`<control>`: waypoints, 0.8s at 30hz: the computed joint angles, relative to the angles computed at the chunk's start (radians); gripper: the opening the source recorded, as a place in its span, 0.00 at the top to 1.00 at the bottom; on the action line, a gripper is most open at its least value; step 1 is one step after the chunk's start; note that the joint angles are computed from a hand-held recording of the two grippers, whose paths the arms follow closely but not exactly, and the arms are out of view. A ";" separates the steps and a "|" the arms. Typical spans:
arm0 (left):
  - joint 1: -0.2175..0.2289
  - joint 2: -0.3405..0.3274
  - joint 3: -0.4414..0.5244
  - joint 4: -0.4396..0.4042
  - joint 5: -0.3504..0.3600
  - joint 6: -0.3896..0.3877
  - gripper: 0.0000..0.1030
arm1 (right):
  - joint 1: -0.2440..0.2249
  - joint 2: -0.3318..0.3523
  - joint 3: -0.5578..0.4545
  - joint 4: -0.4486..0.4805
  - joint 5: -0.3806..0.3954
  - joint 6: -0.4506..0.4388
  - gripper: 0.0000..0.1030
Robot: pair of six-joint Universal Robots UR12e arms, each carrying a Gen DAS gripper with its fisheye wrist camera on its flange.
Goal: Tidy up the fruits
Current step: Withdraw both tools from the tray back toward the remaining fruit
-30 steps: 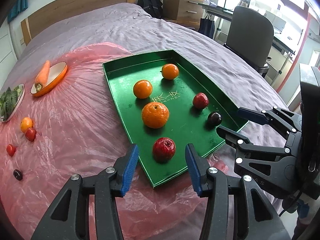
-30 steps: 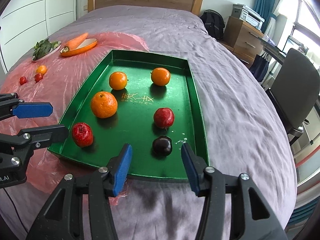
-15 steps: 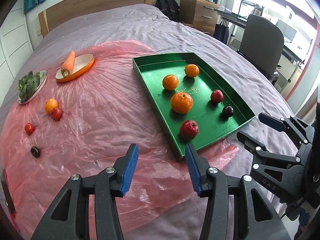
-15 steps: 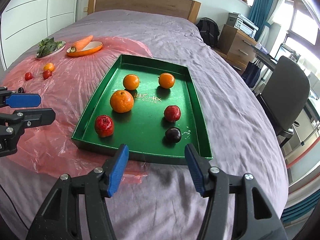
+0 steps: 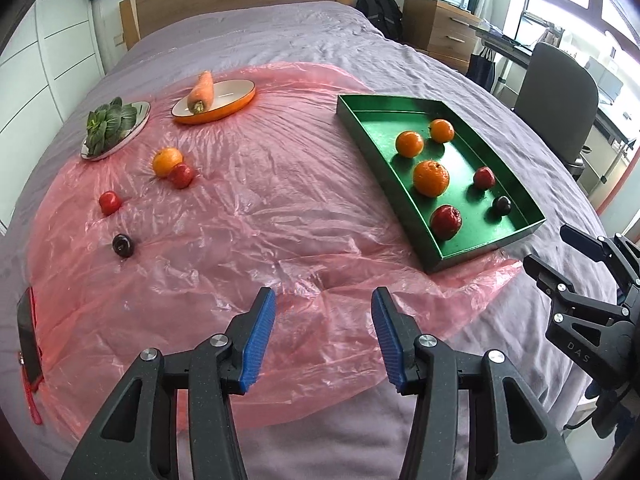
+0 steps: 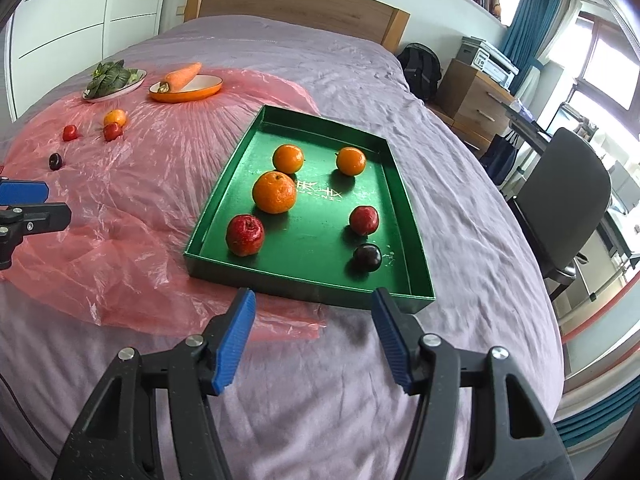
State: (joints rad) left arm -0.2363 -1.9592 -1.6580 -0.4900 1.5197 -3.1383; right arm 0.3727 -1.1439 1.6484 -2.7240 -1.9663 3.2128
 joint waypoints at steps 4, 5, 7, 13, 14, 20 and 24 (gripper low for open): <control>0.012 0.016 -0.024 0.013 0.009 -0.008 0.57 | 0.013 0.001 -0.007 0.003 0.004 -0.011 0.00; 0.015 0.020 -0.030 0.018 0.014 -0.010 0.57 | 0.016 0.001 -0.010 0.004 0.005 -0.015 0.00; 0.023 0.028 -0.042 0.024 0.017 -0.016 0.56 | 0.023 0.003 -0.015 0.006 0.003 -0.022 0.00; 0.050 0.055 -0.085 0.048 0.025 -0.031 0.52 | 0.043 0.007 -0.032 0.022 0.001 -0.040 0.00; 0.056 0.060 -0.092 0.051 0.025 -0.034 0.52 | 0.047 0.007 -0.035 0.025 0.001 -0.042 0.00; 0.091 0.085 -0.136 0.070 0.028 -0.056 0.52 | 0.069 0.012 -0.051 0.051 0.008 -0.057 0.00; 0.118 0.102 -0.166 0.088 0.036 -0.069 0.52 | 0.086 0.020 -0.066 0.067 0.014 -0.073 0.00</control>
State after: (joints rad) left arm -0.1188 -1.8570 -1.8240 -0.4019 1.5561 -3.2071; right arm 0.4585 -1.1242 1.5822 -2.6572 -1.9524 3.1395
